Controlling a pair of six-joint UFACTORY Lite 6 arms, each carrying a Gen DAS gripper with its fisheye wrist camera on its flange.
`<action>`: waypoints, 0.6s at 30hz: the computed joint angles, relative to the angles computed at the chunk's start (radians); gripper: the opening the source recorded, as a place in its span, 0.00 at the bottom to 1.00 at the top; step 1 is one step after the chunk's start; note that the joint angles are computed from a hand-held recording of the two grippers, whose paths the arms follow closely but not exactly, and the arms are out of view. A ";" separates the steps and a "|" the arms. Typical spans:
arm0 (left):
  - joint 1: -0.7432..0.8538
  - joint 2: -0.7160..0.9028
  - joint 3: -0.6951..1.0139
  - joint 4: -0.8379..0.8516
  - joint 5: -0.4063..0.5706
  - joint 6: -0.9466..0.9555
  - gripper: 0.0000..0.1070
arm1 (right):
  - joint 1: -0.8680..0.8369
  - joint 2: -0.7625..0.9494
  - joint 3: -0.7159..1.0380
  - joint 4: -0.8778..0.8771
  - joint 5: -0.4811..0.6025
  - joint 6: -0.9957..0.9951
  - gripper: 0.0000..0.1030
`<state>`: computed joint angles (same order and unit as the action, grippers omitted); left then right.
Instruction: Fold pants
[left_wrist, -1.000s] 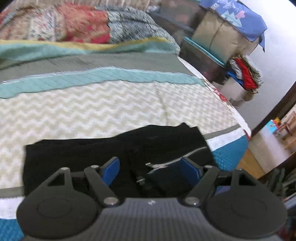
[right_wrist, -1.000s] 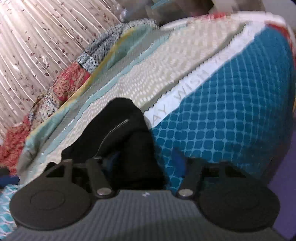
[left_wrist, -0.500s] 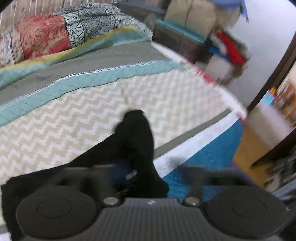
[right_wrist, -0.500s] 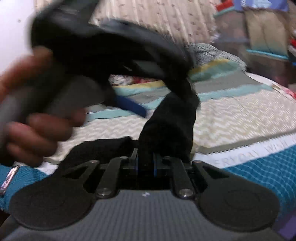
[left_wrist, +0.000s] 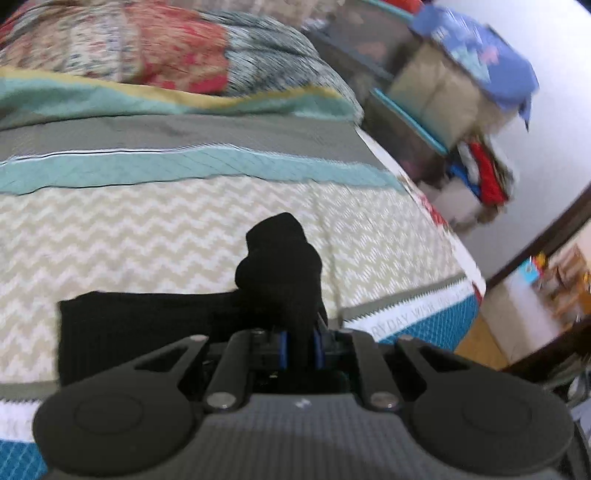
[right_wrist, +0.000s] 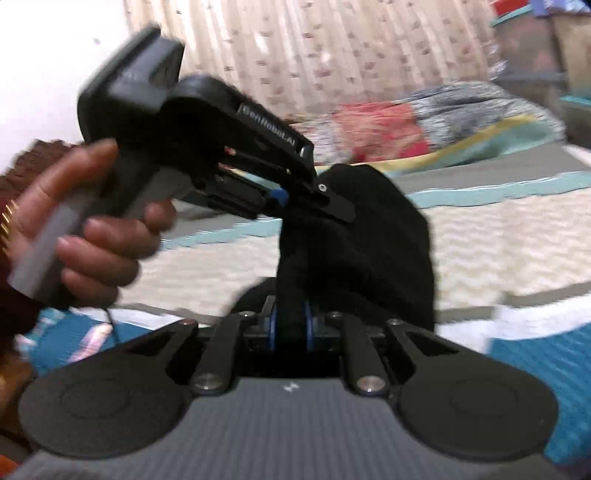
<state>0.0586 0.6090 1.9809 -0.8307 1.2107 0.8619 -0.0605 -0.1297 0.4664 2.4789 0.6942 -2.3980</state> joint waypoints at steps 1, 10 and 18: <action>0.025 0.010 0.018 -0.003 0.006 0.004 0.11 | 0.021 0.013 0.030 -0.032 -0.005 0.050 0.16; 0.215 0.245 0.234 0.052 0.016 -0.068 0.11 | 0.256 0.308 0.404 -0.217 -0.147 0.333 0.16; 0.224 0.485 0.309 0.117 -0.089 -0.134 0.17 | 0.313 0.624 0.621 -0.385 -0.206 0.520 0.33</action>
